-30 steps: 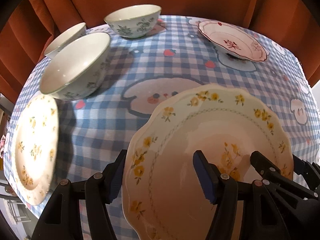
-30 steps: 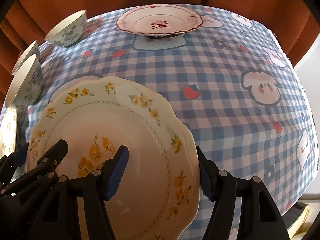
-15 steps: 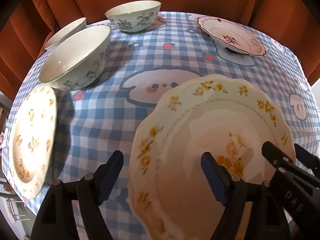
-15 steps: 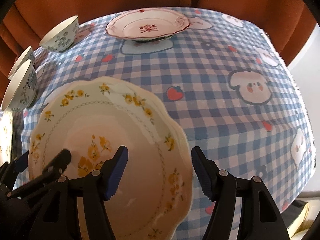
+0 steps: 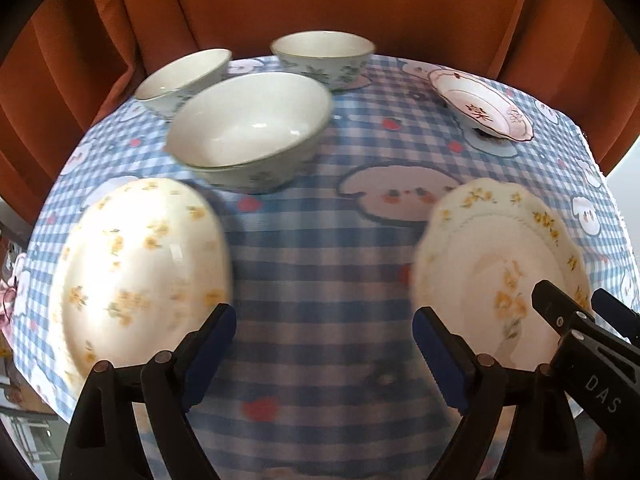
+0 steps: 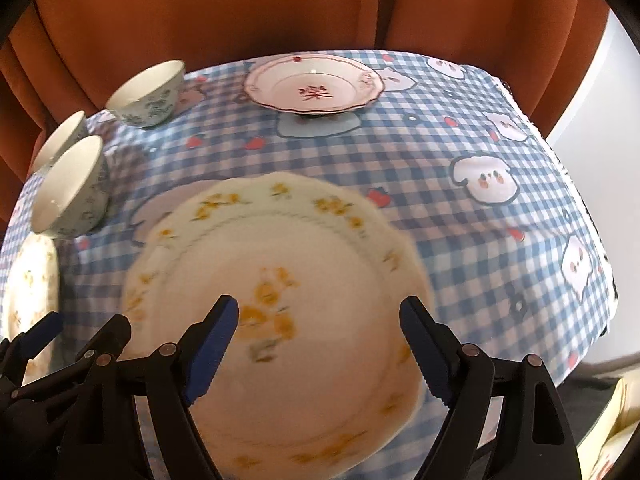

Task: Organize plates and bowls
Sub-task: 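Lift the yellow-flowered plate with both grippers toward the other flowered plate, then lower the held plate onto the other yellow-flowered plate, stacking them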

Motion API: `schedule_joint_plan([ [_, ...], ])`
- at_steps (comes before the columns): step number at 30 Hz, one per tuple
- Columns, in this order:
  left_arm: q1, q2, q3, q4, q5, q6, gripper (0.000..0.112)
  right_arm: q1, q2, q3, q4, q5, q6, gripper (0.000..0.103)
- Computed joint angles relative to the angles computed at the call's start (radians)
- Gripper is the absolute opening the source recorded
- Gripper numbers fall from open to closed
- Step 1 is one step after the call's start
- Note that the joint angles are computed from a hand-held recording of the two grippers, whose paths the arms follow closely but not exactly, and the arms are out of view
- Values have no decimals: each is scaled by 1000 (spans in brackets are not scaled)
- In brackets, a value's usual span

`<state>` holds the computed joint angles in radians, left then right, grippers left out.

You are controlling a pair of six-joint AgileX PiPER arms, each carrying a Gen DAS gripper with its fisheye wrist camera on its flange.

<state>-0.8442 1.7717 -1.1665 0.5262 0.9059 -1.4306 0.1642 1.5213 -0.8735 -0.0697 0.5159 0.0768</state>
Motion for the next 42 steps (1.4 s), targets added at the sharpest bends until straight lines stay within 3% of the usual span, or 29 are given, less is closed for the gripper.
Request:
schedule_joint_plan([
  [10,121,-286,327,46,-56,37,91,397,-34,35,-274,27,592,85],
  [15,239,-401,440,59,-76,93,91,559,39,-42,-354,58,753,85],
  [21,426,-466,527,31,-136,222,91,661,168,-183,-339,92,788,85],
  [31,634,-440,595,-49,-268,415,88,722,349,-357,-258,142,757,85],
  [36,681,-419,598,-129,-327,545,77,734,394,-402,-226,149,717,69],
  [40,698,-405,601,-196,-368,632,68,738,417,-426,-241,172,731,66],
  [42,673,-402,596,-168,-355,596,69,740,422,-433,-246,184,733,64],
])
